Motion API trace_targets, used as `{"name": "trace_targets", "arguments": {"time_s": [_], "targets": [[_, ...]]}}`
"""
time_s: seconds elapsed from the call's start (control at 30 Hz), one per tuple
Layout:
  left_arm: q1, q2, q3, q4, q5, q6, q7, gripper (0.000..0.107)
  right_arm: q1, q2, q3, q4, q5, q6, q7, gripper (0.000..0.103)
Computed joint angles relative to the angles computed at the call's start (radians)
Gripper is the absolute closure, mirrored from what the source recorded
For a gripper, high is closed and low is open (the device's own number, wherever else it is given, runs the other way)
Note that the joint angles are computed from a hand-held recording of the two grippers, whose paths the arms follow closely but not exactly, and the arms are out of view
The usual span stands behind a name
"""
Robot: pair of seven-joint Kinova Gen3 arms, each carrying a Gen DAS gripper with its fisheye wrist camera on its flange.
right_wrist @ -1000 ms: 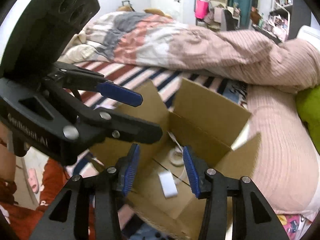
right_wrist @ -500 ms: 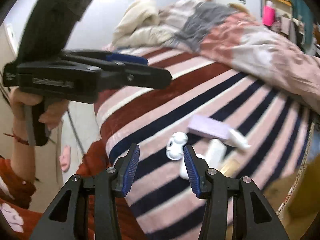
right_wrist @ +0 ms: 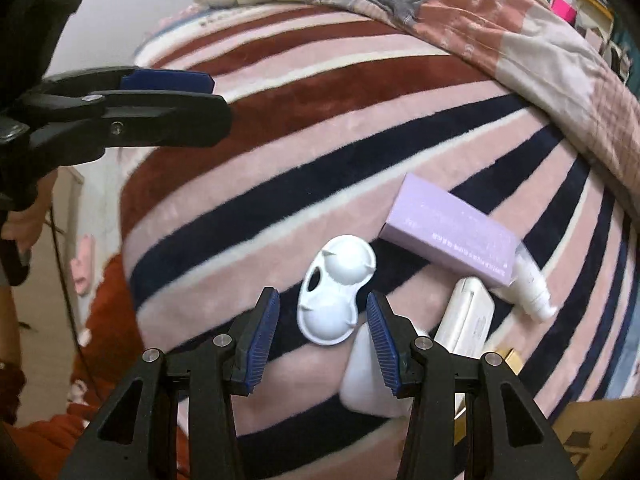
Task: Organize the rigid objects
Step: 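Grasp the white round earbud holder with the right gripper, then place the earbud holder into the cardboard box with the right gripper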
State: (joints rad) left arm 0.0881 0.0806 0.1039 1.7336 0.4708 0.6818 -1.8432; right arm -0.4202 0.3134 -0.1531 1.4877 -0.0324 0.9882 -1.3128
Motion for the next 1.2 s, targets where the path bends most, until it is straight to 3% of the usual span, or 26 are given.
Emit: {"name": "trace_targets", "arguments": {"time_s": [0.13, 0.2, 0.27, 0.37, 0.53, 0.6, 0.7, 0.8, 0.87, 1.03, 1.2], "targets": [[-0.004, 0.008, 0.0, -0.004, 0.007, 0.008, -0.008, 0.037, -0.022, 0.033, 0.004, -0.036, 0.03, 0.039, 0.0, 0.062], [-0.006, 0.009, -0.001, -0.009, 0.006, 0.017, -0.01, 0.037, -0.032, 0.05, 0.007, -0.054, 0.038, 0.053, -0.013, 0.076], [-0.007, 0.01, 0.0, -0.018, 0.009, 0.032, -0.012, 0.037, -0.038, 0.056, 0.006, -0.067, 0.044, 0.073, -0.011, 0.077], [-0.013, 0.012, 0.005, -0.042, 0.044, 0.068, -0.04, 0.037, -0.054, 0.033, 0.004, -0.054, 0.071, 0.05, -0.003, 0.077], [-0.011, 0.004, 0.024, -0.112, 0.158, 0.144, -0.13, 0.038, -0.015, -0.076, -0.017, -0.014, -0.006, 0.006, 0.061, 0.077], [-0.004, 0.006, 0.023, -0.145, 0.21, 0.178, -0.157, 0.044, 0.013, -0.139, -0.023, 0.006, -0.051, -0.013, 0.091, 0.077], [-0.001, 0.025, 0.038, -0.217, 0.282, 0.242, -0.189, 0.069, 0.05, -0.226, -0.021, 0.039, -0.117, -0.056, 0.147, 0.077], [0.062, 0.052, 0.059, -0.323, 0.213, 0.254, -0.136, 0.087, 0.085, -0.304, -0.01, 0.073, -0.163, -0.082, 0.197, 0.077], [0.131, 0.088, 0.043, -0.415, 0.158, 0.286, -0.088, 0.088, 0.107, -0.353, 0.014, 0.093, -0.184, -0.094, 0.217, 0.077], [0.229, 0.221, 0.128, -0.646, 0.015, 0.328, 0.014, 0.088, 0.172, -0.446, 0.094, 0.143, -0.253, -0.108, 0.273, 0.077], [0.33, 0.375, 0.177, -0.878, -0.091, 0.426, 0.087, 0.087, 0.256, -0.472, 0.157, 0.126, -0.264, -0.037, 0.278, 0.077]]}}
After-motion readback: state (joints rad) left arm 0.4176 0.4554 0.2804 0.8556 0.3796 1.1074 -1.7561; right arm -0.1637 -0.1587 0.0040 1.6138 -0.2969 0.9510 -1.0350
